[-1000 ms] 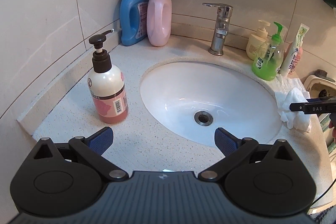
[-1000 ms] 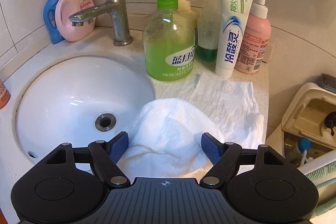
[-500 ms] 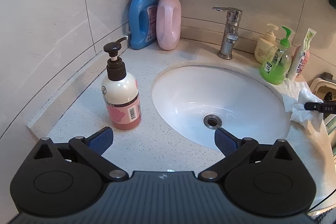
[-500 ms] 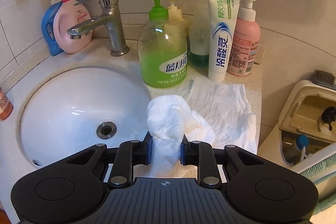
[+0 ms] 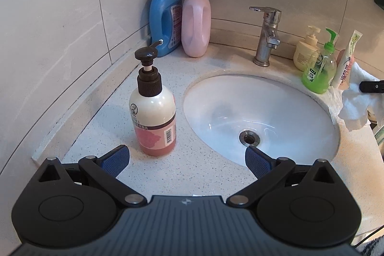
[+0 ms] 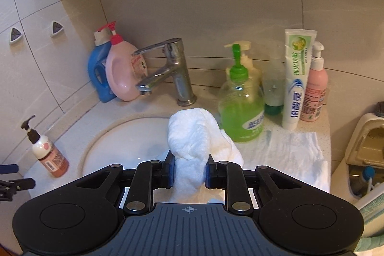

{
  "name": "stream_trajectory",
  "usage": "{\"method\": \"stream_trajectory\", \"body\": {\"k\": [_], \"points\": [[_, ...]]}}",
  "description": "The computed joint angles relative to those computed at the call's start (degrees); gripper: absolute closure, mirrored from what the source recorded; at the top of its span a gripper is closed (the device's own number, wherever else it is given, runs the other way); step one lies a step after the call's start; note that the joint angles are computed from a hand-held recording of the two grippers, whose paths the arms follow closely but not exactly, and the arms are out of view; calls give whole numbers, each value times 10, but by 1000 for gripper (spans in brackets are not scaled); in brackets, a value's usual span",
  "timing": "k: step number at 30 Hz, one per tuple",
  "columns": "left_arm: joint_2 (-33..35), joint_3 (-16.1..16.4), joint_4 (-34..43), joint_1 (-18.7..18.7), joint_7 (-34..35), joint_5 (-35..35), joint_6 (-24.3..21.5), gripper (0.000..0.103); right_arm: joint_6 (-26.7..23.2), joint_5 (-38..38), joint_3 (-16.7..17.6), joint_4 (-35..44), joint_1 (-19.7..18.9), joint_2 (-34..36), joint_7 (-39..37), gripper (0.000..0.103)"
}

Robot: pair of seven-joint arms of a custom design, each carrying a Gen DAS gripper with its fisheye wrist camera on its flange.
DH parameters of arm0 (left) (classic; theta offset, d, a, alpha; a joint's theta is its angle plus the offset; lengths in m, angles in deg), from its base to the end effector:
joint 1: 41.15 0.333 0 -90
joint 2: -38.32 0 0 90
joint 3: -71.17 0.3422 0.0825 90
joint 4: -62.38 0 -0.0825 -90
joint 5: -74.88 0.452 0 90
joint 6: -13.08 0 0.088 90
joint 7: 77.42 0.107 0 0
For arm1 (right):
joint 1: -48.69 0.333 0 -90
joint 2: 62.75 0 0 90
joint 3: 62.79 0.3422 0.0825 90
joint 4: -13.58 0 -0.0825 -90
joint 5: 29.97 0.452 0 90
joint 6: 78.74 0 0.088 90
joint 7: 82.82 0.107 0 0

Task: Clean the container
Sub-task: 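Bring the cloth in the left gripper to the bottle held by the right gripper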

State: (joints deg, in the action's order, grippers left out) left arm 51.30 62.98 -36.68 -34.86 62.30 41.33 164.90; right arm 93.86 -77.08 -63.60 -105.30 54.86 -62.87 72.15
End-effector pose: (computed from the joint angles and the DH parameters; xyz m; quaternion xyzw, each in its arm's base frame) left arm 0.7415 -0.0008 0.5258 -0.4829 0.7807 -0.3300 0.2200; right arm 0.6369 0.1138 0.5176 -0.5327 0.7023 -0.2929 0.3704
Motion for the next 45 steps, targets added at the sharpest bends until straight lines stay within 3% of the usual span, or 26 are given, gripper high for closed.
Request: {"method": "stream_trajectory", "body": {"k": [4, 17, 21, 24, 34, 40, 45], "points": [[25, -5, 30, 9, 21, -10, -9, 0, 13, 81, 11, 21, 15, 21, -50, 78], [128, -38, 167, 50, 114, -49, -69, 0, 34, 232, 37, 151, 81, 130, -208, 78], [153, -48, 205, 60, 136, -57, -96, 0, 25, 233, 29, 210, 108, 167, -253, 78], [168, -55, 226, 65, 159, -63, -114, 0, 17, 267, 54, 254, 99, 196, -312, 78], [198, -66, 253, 67, 195, -73, -117, 0, 6, 293, 58, 400, 125, 289, -446, 77], [205, -75, 255, 76, 224, -87, -130, 0, -50, 330, 86, 496, 119, 357, -547, 77], [199, -81, 240, 82, 263, -107, -121, 9, -67, 342, 62, 515, 139, 375, -573, 77]]}}
